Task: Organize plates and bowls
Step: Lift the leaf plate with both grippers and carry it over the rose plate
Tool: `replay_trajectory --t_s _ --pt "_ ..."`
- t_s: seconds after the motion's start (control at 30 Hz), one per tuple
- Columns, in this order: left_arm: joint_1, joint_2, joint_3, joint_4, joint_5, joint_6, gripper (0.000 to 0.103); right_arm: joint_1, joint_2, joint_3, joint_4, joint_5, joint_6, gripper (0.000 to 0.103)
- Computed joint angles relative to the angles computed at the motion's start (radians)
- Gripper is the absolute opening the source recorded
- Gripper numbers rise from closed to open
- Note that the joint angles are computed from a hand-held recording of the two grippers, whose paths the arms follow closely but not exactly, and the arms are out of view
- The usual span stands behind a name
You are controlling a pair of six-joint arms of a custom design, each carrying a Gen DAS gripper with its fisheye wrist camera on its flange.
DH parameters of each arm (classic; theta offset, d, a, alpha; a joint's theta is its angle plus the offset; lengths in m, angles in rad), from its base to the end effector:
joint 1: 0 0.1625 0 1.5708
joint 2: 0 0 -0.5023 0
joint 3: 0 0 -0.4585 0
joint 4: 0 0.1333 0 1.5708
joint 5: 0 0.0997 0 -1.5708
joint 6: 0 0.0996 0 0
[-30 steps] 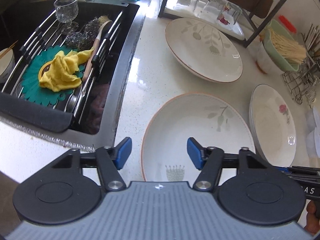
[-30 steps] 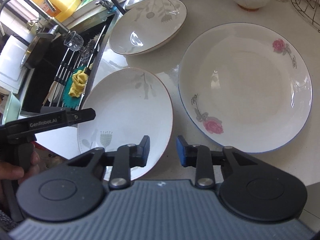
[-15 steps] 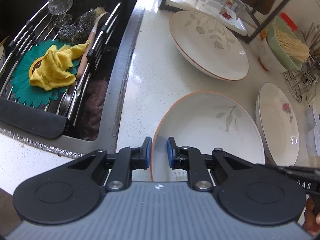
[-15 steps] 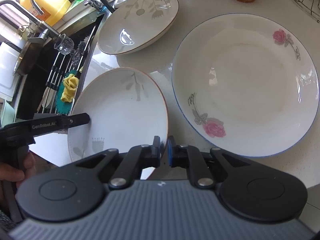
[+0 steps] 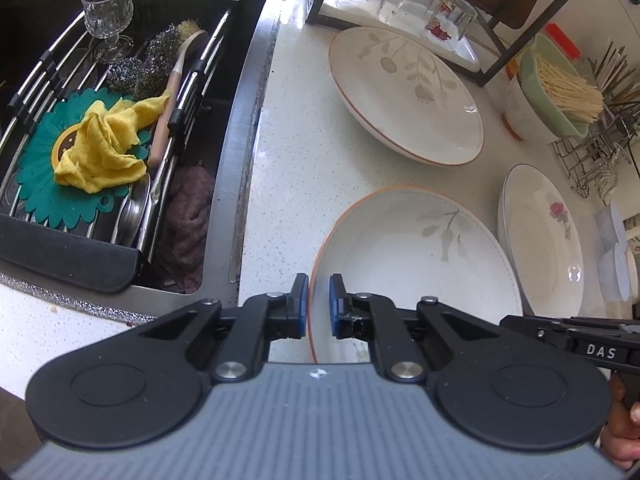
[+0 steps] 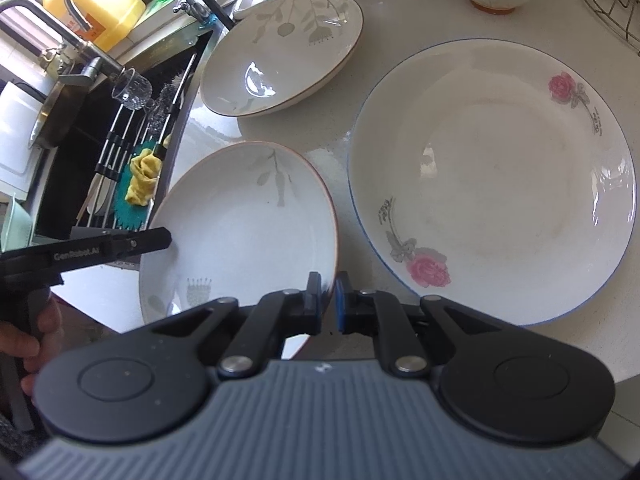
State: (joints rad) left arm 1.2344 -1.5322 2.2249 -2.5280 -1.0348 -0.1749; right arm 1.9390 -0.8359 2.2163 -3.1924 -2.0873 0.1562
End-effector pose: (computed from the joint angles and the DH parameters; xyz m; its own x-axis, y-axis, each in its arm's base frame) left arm 0.0118 -0.5241 0.3150 -0.8980 -0.0032 -0.4399 0.1649 0.9247 -0.3432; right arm 0.2732 -0.4745 0.0247 -0.8977 -0.0595 0.4366 -0.2125 0.9265 -0.3106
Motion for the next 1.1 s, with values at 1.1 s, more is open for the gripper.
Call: replay_trajectory --t_s 1.1 --pt "-0.055 0.057 -0.106 0.001 -0.133 0.082 0.012 0.006 -0.12 0.035 -0.072 -0.01 -0.025 0.01"
